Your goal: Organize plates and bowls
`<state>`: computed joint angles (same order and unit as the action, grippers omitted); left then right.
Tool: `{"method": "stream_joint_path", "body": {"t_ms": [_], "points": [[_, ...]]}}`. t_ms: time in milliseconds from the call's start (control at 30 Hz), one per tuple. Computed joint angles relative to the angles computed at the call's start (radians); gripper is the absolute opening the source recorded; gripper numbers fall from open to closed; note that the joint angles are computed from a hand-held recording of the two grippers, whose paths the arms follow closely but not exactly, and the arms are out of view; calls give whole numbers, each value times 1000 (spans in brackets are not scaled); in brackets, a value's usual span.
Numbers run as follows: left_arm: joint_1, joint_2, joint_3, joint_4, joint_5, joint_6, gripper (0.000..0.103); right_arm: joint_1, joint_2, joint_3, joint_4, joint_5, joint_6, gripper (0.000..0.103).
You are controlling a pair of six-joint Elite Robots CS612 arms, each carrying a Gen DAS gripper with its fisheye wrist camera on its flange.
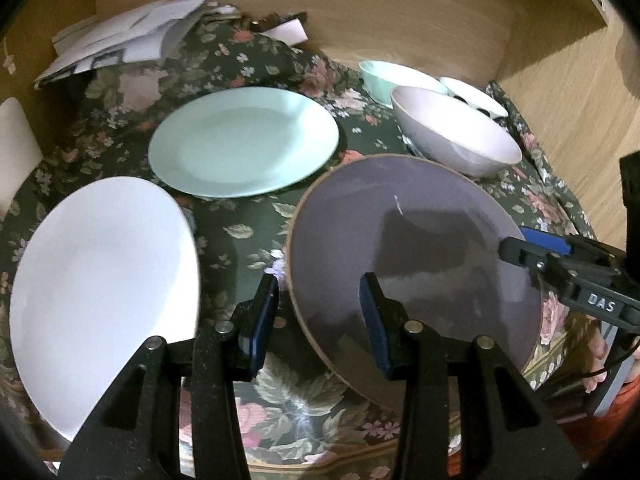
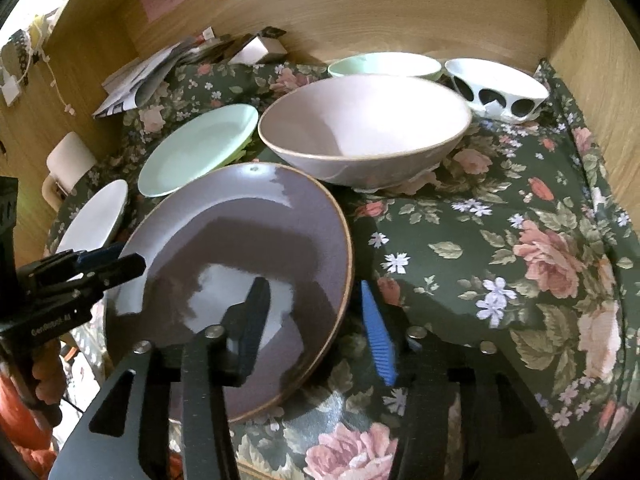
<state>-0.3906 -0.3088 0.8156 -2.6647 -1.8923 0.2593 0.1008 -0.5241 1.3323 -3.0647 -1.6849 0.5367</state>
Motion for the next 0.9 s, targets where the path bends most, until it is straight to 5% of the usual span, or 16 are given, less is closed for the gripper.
{"method": "stream_joint_path", "body": {"t_ms": [533,900], "points": [[30,-54,74,-214,41,-69,81,36,-28,5,-138,-53,-111,72],[62,-77,118,-318,121,-115,93,53,35,-140,-117,67,-221,77]]}}
